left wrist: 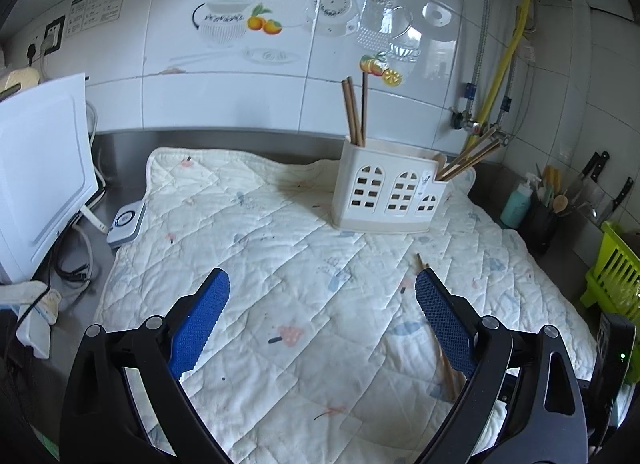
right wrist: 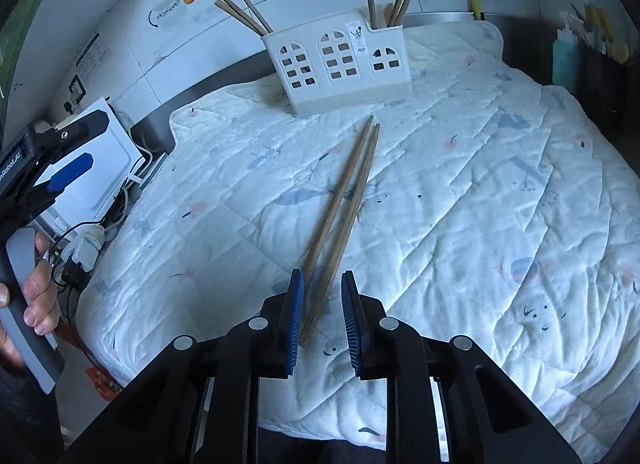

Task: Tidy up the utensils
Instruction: 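Close the right tool on a chopstick while the left tool grasps the last one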

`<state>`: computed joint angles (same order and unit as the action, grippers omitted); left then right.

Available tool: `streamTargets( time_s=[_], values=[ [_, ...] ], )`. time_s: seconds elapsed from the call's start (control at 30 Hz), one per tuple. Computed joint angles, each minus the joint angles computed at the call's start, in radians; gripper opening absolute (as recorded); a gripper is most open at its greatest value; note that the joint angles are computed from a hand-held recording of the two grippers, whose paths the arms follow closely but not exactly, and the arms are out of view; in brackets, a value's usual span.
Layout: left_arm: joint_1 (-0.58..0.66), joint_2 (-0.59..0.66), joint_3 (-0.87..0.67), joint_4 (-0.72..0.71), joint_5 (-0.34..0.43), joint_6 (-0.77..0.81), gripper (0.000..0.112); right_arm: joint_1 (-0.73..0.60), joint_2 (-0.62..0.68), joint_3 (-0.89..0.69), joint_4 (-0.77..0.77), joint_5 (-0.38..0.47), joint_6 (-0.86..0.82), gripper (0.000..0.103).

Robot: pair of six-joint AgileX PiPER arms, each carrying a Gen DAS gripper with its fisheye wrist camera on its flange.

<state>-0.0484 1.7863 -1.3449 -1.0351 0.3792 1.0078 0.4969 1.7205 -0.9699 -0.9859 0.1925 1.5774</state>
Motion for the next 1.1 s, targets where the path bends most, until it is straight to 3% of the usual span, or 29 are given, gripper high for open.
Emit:
streamTargets(
  time_s=[0.3,0.47,0.63,0.83,1.1],
  values=[
    [-0.009,0.026,0.045,-0.024,-0.022,0.049,0.093,-0.020,0.103,-0.095,0.290,0.016,-0.291,0.012],
    [-0.034,0.035,0.072,-0.035,-0.026,0.084,0.092,-0.009,0.106,-0.109,0.248,0.059,-0.270,0.010],
    [-0.075,0.044,0.103,-0.068,-0.015,0.139,0.088,-0.001,0.075,-0.077,0.111,0.107,-0.158,0.007],
    [-0.130,0.077,0.121,-0.095,0.032,0.173,0.071,-0.019,0.035,-0.021,0.012,0.136,-0.077,0.007],
    [-0.208,0.138,0.099,-0.064,0.056,0.166,0.036,-0.045,-0.015,0.047,-0.053,0.123,-0.020,0.007]
  ],
)
